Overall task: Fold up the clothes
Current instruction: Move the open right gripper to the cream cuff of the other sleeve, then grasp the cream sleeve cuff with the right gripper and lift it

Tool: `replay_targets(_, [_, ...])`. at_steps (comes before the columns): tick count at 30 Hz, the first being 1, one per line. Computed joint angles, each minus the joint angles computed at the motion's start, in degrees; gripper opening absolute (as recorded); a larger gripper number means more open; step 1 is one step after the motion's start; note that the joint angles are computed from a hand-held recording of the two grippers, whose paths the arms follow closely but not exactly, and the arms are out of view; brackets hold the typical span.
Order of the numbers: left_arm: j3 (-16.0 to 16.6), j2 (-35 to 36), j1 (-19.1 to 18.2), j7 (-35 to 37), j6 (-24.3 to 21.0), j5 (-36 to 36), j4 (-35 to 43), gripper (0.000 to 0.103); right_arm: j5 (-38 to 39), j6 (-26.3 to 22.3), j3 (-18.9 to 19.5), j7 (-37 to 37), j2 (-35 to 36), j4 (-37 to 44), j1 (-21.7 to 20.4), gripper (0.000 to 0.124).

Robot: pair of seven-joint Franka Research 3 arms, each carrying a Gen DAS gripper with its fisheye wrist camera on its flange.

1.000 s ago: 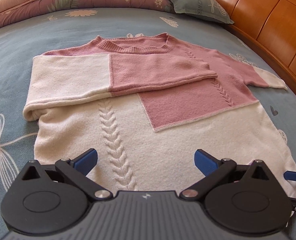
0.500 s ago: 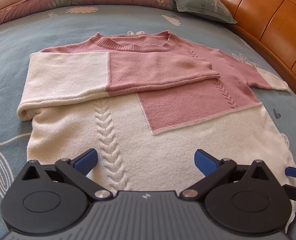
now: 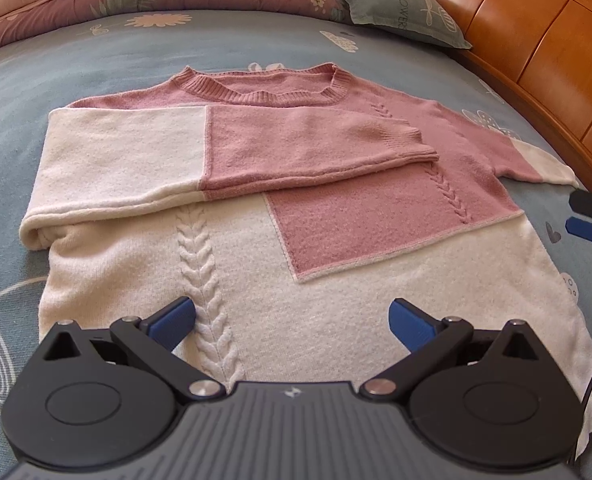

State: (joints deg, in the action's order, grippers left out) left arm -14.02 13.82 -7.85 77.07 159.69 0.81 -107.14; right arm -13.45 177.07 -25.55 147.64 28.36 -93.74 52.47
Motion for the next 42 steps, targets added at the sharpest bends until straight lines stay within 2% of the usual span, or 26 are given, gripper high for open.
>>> replay_targets(3, [0.5,0.2,-0.5,-0.7,0.3,1.5,0.1,0.102,3.9,-0.8,7.6,-5.4,6.4,10.8,-8.3,0.103])
replay_targets(6, [0.8,0.2,-0.9,-1.1,0.3,3.2,-0.1,0.102,9.0,-4.3,17.0,-13.2,14.8,24.7,-16.4,0.103])
replay_targets(8, [0.9,0.2,-1.0,-1.1,0.3,3.8,-0.1,0.102,11.1,-7.4,20.6,-17.9,19.4,32.0,-18.9,0.103])
replay_targets(12, [0.5,0.1,-0.5,-0.6,0.9,3.4,-0.5,0.102,13.5,-15.8,24.4,-26.9,26.5,44.0,-21.3,0.103])
replay_targets(16, [0.1,0.1,-0.1,-0.1,1.5,2.4,-0.7,0.102,16.7,-19.3,26.7,-32.0,25.6,43.1,-22.5,0.103])
replay_targets(20, [-0.6,0.0,0.7,1.3,2.6,0.3,-1.2,0.102,19.0,-14.3,27.9,-37.0,18.1,31.9,-23.2,0.103])
replay_targets(23, [-0.6,0.1,0.8,1.8,3.0,-0.1,-1.3,0.102,19.0,-9.1,24.1,-35.7,13.6,25.3,-21.8,0.103])
replay_targets(27, [-0.4,-0.1,0.5,2.2,3.6,0.6,-1.8,0.102,21.3,-1.9,18.1,-27.6,7.7,14.4,-20.6,0.103])
replay_targets(29, [-0.6,-0.2,0.7,2.6,3.8,0.4,-2.0,0.102,23.1,2.0,13.0,-21.5,5.5,8.9,-18.3,0.103])
replay_targets(31, [-0.5,-0.2,0.6,2.4,3.9,0.4,-2.0,0.102,25.0,6.0,5.8,-15.9,3.5,2.7,-14.0,0.103])
replay_targets(33, [-0.2,-0.3,0.3,1.7,4.1,0.9,-2.2,0.102,27.5,6.9,-3.2,-13.3,3.4,-0.9,-7.7,0.103])
replay_targets(34, [0.1,-0.3,0.0,1.2,4.1,1.6,-2.2,0.102,24.9,6.9,-6.2,-9.6,3.3,-2.5,-6.2,0.103])
replay_targets(35, [0.5,-0.3,-0.4,0.5,4.2,2.6,-2.2,0.102,24.9,7.4,-7.3,-8.8,3.1,-3.7,-5.8,0.103])
replay_targets(36, [0.9,-0.3,-0.8,-0.2,4.2,3.6,-2.3,0.102,29.0,8.4,-6.3,-11.6,3.0,-4.4,-6.6,0.103])
replay_targets(39, [1.9,-0.1,-1.8,-2.4,4.3,6.8,-2.2,0.102,32.0,10.3,-0.9,-13.2,2.5,-5.2,-11.8,0.103])
replay_targets(42, [2.6,0.1,-2.5,-4.3,4.3,9.9,-2.0,0.102,32.8,7.0,-1.3,-15.1,4.0,-3.1,-12.8,0.103])
